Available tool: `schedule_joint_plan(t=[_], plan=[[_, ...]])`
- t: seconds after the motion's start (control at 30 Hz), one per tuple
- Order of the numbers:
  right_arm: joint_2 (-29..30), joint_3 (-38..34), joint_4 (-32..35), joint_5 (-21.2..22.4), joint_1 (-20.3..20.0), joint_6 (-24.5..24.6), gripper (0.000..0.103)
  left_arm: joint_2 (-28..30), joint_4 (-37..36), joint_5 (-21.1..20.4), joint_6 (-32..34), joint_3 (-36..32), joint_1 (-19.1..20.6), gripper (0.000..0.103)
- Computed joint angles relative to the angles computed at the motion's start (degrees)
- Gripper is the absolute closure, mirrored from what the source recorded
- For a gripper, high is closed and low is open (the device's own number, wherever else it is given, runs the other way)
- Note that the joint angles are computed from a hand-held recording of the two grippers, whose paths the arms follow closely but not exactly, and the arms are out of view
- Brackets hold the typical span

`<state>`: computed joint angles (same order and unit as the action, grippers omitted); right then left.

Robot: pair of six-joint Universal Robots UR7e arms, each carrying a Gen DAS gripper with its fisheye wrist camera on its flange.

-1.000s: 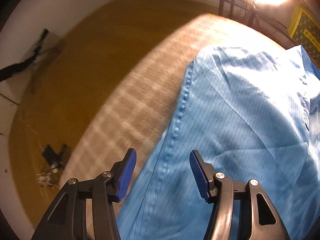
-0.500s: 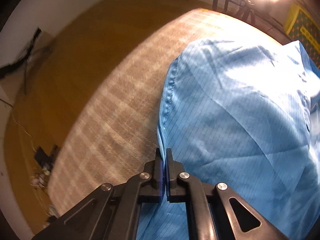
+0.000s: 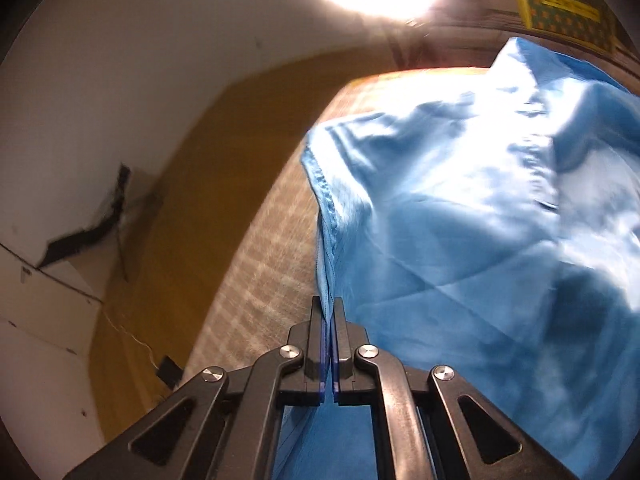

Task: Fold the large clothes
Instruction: 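Grasp the jacket side with the right tool while the left tool holds the fold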

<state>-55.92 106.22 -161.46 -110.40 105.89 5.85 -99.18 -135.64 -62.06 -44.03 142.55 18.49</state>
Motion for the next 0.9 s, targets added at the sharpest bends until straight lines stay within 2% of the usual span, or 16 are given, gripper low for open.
schedule_joint_plan(t=[0.2, 0.43, 0.57, 0.7, 0.83, 0.9], plan=[[-10.4, 11.6, -8.8, 5.3, -4.4, 1.8, 0.103, 4.8, -0.1, -2.2, 2.1, -1.1, -3.8, 0.102], [-17.8, 21.2, -13.9, 5.7, -10.3, 6.0, 0.103, 12.3, -2.8, -7.4, 4.8, -2.4, -5.3, 0.102], [-18.7, 21.0, -12.3, 5.2, -13.1, 6.2, 0.103, 16.8, -4.2, -9.9, 6.4, -3.3, -6.2, 0.103], [-17.1, 19.0, -11.5, 3.0, -12.3, 4.3, 0.103, 18.7, -5.7, -12.0, 6.5, -3.3, -6.1, 0.103], [-16.2, 16.8, -8.1, -0.7, -11.2, 1.7, 0.103, 16.1, -4.2, -12.1, 5.2, -2.0, -7.2, 0.103], [-16.7, 16.6, -5.7, -0.4, -11.3, 1.2, 0.101, 12.6, -2.4, -12.4, 3.8, -1.4, -7.4, 0.103]])
